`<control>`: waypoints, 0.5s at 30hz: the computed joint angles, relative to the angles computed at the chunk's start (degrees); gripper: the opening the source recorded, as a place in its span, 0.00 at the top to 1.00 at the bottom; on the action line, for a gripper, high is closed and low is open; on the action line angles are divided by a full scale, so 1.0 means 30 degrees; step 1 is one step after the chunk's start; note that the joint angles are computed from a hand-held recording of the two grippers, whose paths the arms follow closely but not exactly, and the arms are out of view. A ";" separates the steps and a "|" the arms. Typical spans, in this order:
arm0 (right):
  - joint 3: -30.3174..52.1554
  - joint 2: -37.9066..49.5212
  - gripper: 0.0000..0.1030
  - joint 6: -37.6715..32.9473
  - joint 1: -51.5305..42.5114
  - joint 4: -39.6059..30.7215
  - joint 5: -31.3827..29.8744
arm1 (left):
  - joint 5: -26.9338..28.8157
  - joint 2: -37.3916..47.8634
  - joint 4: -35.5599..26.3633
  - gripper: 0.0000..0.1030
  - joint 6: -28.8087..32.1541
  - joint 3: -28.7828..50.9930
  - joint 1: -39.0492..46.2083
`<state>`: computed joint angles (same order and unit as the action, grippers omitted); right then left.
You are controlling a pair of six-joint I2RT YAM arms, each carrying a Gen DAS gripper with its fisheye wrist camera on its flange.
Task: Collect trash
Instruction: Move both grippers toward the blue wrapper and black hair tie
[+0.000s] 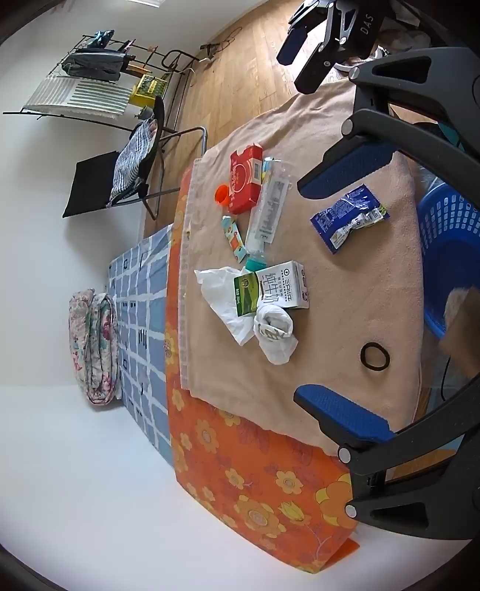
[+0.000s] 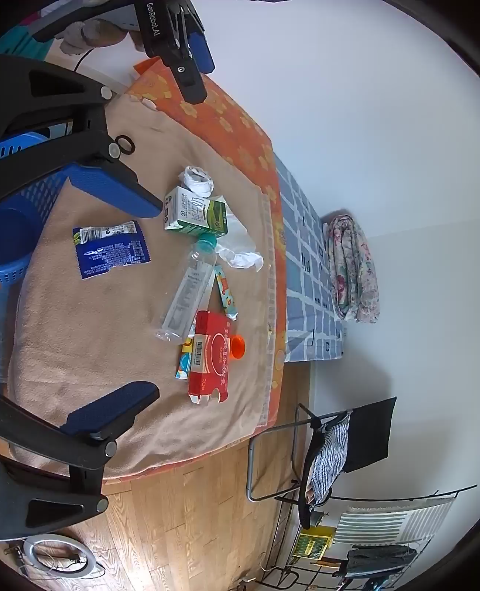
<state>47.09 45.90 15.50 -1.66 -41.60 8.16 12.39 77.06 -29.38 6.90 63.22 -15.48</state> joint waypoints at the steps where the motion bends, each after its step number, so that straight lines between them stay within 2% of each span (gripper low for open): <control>1: -0.0022 -0.0019 0.11 -0.0011 0.0001 0.0015 0.0002 | 0.0149 0.0031 -0.0113 0.00 -0.0021 0.0056 0.0058; 5: -0.0117 -0.0047 0.11 -0.0081 0.0284 0.0070 0.0474 | -0.0486 0.0021 -0.0062 0.00 0.0270 0.0053 -0.0210; 15: -0.0118 -0.0336 0.11 0.0039 0.0337 -0.0340 0.0349 | -0.0357 -0.0001 0.0594 0.00 0.0132 -0.0847 0.0165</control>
